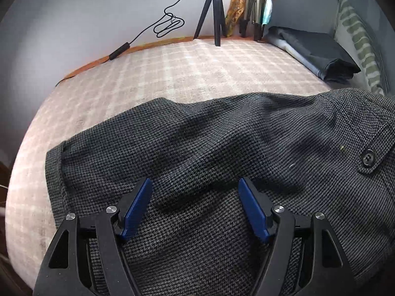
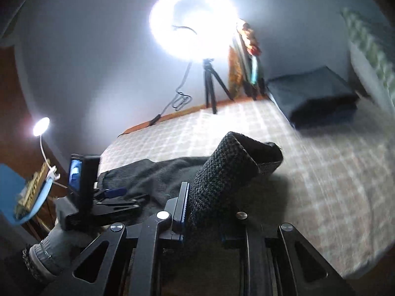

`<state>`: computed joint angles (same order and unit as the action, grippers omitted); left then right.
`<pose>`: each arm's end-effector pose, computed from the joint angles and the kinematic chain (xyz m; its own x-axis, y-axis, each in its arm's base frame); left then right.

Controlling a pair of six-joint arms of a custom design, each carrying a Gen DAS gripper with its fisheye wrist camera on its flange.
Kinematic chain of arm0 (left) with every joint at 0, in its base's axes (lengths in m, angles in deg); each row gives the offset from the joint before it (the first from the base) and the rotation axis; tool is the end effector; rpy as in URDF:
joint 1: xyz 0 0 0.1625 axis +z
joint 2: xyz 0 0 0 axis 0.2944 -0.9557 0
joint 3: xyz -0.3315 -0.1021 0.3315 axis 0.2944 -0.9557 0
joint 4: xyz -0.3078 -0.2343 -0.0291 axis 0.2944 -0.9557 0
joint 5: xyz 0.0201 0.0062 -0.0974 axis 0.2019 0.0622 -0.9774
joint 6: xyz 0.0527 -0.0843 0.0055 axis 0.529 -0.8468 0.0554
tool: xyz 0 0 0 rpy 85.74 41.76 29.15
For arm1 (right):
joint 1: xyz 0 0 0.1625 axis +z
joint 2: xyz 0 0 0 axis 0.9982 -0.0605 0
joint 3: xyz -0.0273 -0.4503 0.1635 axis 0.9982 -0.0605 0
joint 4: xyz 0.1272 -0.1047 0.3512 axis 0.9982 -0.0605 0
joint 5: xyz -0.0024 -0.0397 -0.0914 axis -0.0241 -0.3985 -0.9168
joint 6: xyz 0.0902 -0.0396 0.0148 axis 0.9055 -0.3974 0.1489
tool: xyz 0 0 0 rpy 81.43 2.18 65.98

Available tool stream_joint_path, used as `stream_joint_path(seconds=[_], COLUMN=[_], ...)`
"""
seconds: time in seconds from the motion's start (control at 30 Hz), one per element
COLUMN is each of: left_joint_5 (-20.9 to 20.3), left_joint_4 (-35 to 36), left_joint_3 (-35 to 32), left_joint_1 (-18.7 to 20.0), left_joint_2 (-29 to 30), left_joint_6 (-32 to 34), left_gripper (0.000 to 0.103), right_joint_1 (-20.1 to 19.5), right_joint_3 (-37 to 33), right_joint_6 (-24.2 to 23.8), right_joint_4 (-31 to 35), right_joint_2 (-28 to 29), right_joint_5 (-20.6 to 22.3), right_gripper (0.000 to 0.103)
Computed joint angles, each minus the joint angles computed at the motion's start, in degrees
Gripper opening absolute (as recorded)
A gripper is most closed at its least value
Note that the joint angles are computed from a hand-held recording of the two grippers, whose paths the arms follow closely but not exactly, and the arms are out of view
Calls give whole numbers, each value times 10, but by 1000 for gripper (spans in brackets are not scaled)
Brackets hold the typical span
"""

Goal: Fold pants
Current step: 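Grasp the shorts edge with the right gripper while the left gripper grasps the pocket side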

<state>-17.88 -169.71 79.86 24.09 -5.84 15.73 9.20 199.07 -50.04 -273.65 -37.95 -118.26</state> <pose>-0.2155 -0.4768 0.1052 -0.6864 -0.0286 -0.7266 0.4129 0.8072 -0.4219 0.1634 -0.4034 0.2083 -0.8262 -0.3648 0.4292 -0.5620 0.5864 -0.5833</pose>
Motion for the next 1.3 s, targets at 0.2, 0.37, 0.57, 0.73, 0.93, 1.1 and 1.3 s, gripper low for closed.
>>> stream_joint_path(seconds=[0.2,0.37,0.57,0.73,0.93,1.1,1.3], left_joint_5=[-40,12,68,84,86,81,54], left_joint_4=[-87,-75,63,120,118,64,-68], left_joint_3=[49,118,184,227,241,240,238], left_joint_1=[-18,-52,-69,-79,-78,-83,-98], left_joint_2=[-64,-158,-290,-361,-384,-363,-302], left_joint_6=[-9,-63,-219,-306,-306,-255,-152], left_gripper=[72,72,71,71,71,71,71], right_joint_1=[54,112,190,223,237,222,168], right_joint_3=[-20,-37,-65,-85,-88,-83,-92], right_joint_6=[-34,-78,-158,-213,-269,-242,-193], right_joint_4=[19,43,57,89,120,165,276], right_joint_2=[11,41,132,210,254,221,86], right_joint_5=[-15,-29,-64,-97,-109,-75,40], right_gripper=[18,18,17,16,7,11,37])
